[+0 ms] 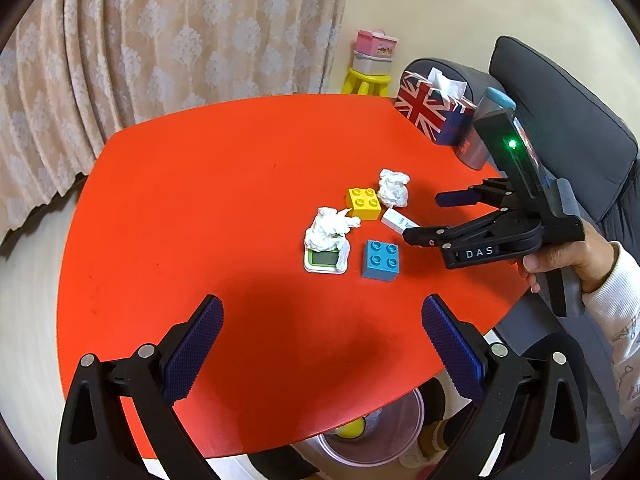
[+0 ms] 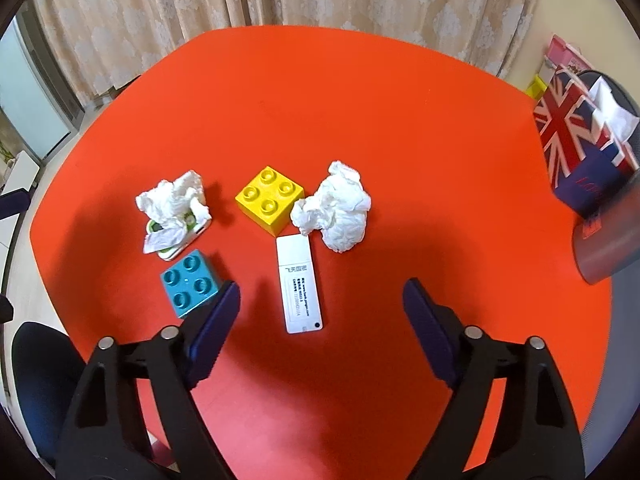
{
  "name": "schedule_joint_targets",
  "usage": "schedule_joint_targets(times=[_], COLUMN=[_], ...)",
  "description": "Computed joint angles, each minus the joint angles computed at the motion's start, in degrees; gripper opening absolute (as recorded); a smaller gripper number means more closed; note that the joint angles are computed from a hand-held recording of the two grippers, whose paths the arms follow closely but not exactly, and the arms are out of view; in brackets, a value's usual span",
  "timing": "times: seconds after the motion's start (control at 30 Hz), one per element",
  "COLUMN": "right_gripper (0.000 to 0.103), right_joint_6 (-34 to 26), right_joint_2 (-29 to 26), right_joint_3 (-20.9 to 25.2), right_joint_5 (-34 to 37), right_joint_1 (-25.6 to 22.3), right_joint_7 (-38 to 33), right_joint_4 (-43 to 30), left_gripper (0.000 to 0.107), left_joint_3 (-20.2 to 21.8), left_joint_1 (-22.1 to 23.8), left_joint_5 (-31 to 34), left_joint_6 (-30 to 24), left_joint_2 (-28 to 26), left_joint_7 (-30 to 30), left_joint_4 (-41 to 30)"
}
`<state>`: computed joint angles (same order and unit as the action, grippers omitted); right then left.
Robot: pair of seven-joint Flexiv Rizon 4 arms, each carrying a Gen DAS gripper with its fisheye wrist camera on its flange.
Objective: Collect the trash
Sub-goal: 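Close the right gripper on the white rectangular box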
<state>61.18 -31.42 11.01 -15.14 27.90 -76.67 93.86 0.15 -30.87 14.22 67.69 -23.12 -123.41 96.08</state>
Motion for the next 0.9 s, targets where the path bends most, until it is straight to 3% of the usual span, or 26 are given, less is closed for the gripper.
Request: schedule_joint_targets(times=[0.23,0.3,0.37,0.9], right_gripper=[0.047,0.029,0.019,0.019], right_joint_6=[-0.1,0.4,0.6,1.4], right_joint_2=[-0.7,-0.6,-0.6,2.5], right_joint_3=[-0.4,-0.3,-0.1,1.0], right_joint_5=[-0.6,-0.5,-0.6,1.1], right_joint_1=[0.7,0.5,0.5,-0.9], right_joint_7=[-0.7,-0.8,-1.1,-0.7], right_joint_4=[0.1,0.4,0.5,2.6], left_gripper=[0.095,0.095,0.095,0.095], left_joint_3=[-0.3,-0.4,-0.3,-1.0], left_joint_1=[0.5,0.5,0.4,1.1], left_joint_5=[-0.9,-1.2,-1.3,-3.3], left_joint_6=[0.4,0.4,0.3,-0.5], left_joint_2=[-0.6,-0.8,-1.0,-3.3], left_joint_7=[0.8,1.1,1.2,5.1], left_joint_4=[0.0,0.0,-0.2,-3.6])
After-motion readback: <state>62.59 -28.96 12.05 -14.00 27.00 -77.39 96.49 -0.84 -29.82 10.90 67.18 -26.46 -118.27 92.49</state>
